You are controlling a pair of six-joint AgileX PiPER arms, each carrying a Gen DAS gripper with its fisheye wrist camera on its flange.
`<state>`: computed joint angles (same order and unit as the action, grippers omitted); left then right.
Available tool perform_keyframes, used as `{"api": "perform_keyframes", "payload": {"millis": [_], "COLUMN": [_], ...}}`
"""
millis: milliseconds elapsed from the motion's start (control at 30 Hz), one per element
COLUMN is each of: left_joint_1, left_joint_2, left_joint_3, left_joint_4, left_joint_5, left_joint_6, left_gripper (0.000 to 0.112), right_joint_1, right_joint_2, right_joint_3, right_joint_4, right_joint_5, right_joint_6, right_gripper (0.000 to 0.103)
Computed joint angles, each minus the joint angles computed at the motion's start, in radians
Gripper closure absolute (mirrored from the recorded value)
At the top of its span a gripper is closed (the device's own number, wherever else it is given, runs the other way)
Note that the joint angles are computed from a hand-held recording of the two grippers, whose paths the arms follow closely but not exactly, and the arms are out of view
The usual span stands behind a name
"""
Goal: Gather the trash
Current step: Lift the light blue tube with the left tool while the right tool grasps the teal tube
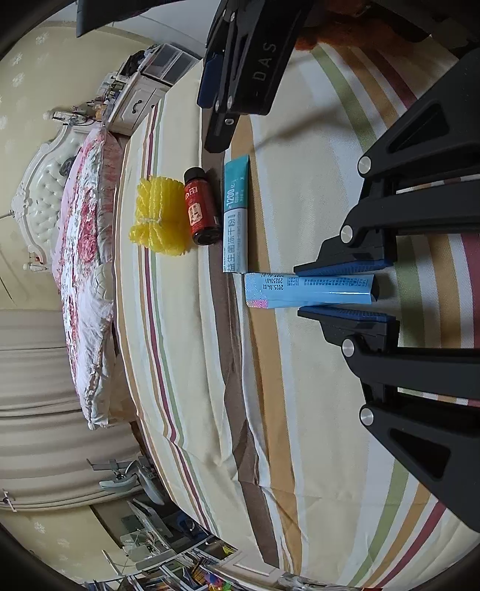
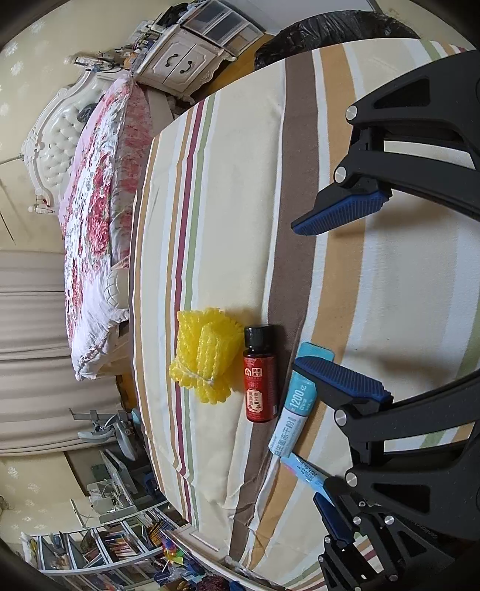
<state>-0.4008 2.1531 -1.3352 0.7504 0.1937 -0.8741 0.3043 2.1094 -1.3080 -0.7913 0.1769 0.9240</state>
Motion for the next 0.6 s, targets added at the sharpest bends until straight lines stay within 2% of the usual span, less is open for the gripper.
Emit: {"api": "perform_keyframes", "payload": {"millis": [100, 267, 367, 467, 600], "left_joint_1": [0.012, 0.033, 0.044, 0.057, 0.079], "left_joint_2": [-0.002, -0.013, -0.02, -0.028, -0.033], "left_joint_3": [0.002, 0.021, 0.032, 0.046, 0.051], "left_joint_4": [0.01, 0.081, 0.159, 0.221, 0.249], "left_joint_5": [-0.001, -0.003, 0.002, 0.003, 0.004], "left_joint_6": [-0.01, -0.083, -0.157, -0.224, -0.263], "left_gripper": [0.095, 0.095, 0.095, 0.095, 0.095], "right_joint_1": [0.002, 0.023, 0.034, 0.026, 0.05], "right_joint_2": [0.043, 0.126, 0.117, 0.092, 0.046], "right_joint_3": [-0.08, -0.209, -0.189, -0.147, -0.056], "right_joint_4": [0.152, 0.21, 0.166, 0.238, 0.148], "right_joint_5": [0.045, 0.168, 0.171, 0.143, 0.108], "right_joint_6": [-0.143, -0.205, -0.176, -0.243, -0.162], "right_gripper": [0.036, 0.036, 0.036, 0.035, 0.034]}}
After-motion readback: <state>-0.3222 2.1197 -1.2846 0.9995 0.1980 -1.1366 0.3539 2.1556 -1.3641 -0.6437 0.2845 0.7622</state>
